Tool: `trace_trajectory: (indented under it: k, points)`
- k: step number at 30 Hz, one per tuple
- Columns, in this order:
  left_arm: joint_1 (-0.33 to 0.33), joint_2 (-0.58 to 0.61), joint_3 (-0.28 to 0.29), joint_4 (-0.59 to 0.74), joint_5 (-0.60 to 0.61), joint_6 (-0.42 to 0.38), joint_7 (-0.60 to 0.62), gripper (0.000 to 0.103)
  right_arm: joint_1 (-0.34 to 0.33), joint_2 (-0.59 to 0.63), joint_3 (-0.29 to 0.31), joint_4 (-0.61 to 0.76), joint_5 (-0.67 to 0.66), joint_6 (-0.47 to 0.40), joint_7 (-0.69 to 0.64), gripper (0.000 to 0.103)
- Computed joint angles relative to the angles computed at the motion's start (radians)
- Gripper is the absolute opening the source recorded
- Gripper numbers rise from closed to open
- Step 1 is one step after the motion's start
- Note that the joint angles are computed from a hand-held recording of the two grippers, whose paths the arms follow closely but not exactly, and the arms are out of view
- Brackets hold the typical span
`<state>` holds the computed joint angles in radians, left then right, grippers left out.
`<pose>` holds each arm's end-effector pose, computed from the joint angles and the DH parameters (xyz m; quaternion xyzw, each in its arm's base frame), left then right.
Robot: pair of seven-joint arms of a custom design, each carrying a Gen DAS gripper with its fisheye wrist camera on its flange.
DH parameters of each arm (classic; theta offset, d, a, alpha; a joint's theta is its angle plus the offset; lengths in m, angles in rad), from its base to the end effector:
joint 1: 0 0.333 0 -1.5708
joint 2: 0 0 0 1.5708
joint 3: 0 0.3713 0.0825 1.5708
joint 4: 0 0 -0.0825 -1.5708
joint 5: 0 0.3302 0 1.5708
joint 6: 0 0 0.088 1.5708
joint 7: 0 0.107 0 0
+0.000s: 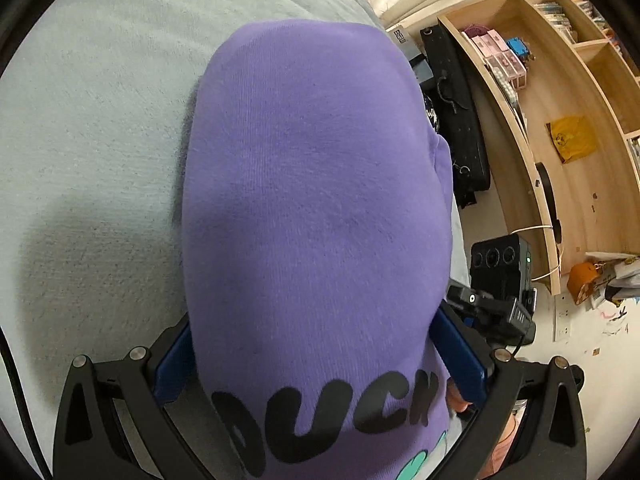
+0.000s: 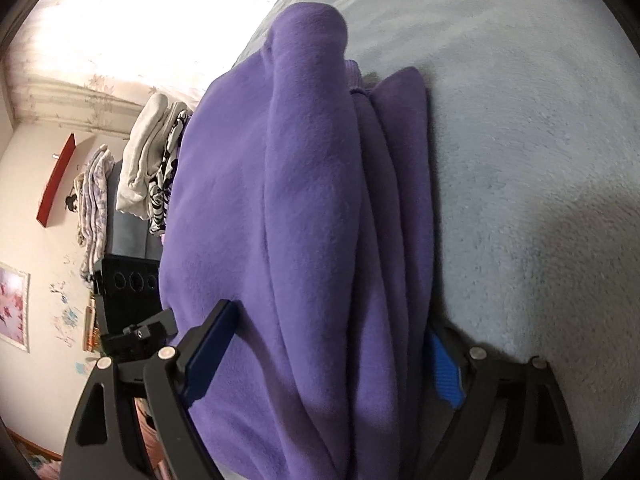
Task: Fold large clothes
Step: 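Grasp the folded purple hoodie with both tools and lift it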
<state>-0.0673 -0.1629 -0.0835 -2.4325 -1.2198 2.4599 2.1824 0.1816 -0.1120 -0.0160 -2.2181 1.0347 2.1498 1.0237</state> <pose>0.4284 -0.0657 0.4744 0.6975 -0.5919 0.3789 0.1401 0.4573 0.1122 0.5281 -0.6811 0.5991 0.2201 0.3589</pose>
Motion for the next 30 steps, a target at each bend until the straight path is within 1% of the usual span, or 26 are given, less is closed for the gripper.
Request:
trace_trajectory:
  k: [1,2,4,6,7,8,9,10,11,13,15,19,22,26,30]
  points:
    - [-0.004,0.007,-0.006,0.005,-0.006,0.011,-0.003,0.103,0.003,-0.010,0.006,-0.011,0.001,0.024,-0.007,0.084]
    - [-0.008,0.009,-0.013,0.006,-0.006,0.026,-0.009,0.103,0.007,-0.013,0.009,-0.015,0.004,0.037,-0.011,0.080]
    - [-0.013,0.000,-0.019,0.000,0.002,0.041,-0.024,0.103,0.011,-0.020,0.008,-0.025,0.018,0.053,-0.019,0.074]
    - [-0.020,0.000,-0.025,0.003,0.021,0.068,-0.049,0.103,0.013,-0.022,0.004,-0.030,0.035,0.057,-0.024,0.061]
    - [-0.025,-0.008,-0.032,-0.001,0.035,0.088,-0.066,0.103,0.016,-0.027,0.006,-0.034,0.046,0.064,-0.027,0.057]
    - [-0.033,-0.013,-0.042,-0.002,0.052,0.121,-0.088,0.103,0.019,-0.036,0.008,-0.041,0.052,0.077,-0.034,0.049]
    - [-0.039,-0.021,-0.044,-0.005,0.068,0.140,-0.102,0.102,0.022,-0.047,0.011,-0.048,0.051,0.093,-0.042,0.044]
    - [-0.050,-0.029,-0.055,-0.007,0.088,0.174,-0.121,0.100,0.025,-0.058,0.011,-0.054,0.049,0.107,-0.049,0.043]
    - [-0.060,-0.037,-0.058,-0.007,0.107,0.192,-0.138,0.099,0.029,-0.065,0.012,-0.058,0.050,0.118,-0.050,0.042]
    - [-0.076,-0.056,-0.054,-0.011,0.147,0.214,-0.159,0.096,0.038,-0.083,0.011,-0.071,0.060,0.141,-0.059,0.040]
    - [-0.089,-0.076,-0.047,-0.011,0.192,0.226,-0.189,0.096,0.050,-0.105,0.009,-0.087,0.088,0.159,-0.079,0.039]
    - [-0.101,-0.145,-0.018,-0.022,0.287,0.202,-0.253,0.096,0.075,-0.159,0.008,-0.114,0.143,0.176,-0.106,0.039]
    - [-0.095,-0.207,-0.005,-0.023,0.388,0.172,-0.329,0.096,0.096,-0.194,0.011,-0.124,0.179,0.182,-0.108,0.039]
    - [-0.065,-0.322,0.020,-0.018,0.548,0.084,-0.453,0.096,0.132,-0.239,0.028,-0.120,0.205,0.188,-0.092,0.039]
    - [-0.045,-0.410,0.060,0.008,0.652,-0.006,-0.538,0.096,0.172,-0.262,0.055,-0.093,0.203,0.202,-0.059,0.039]
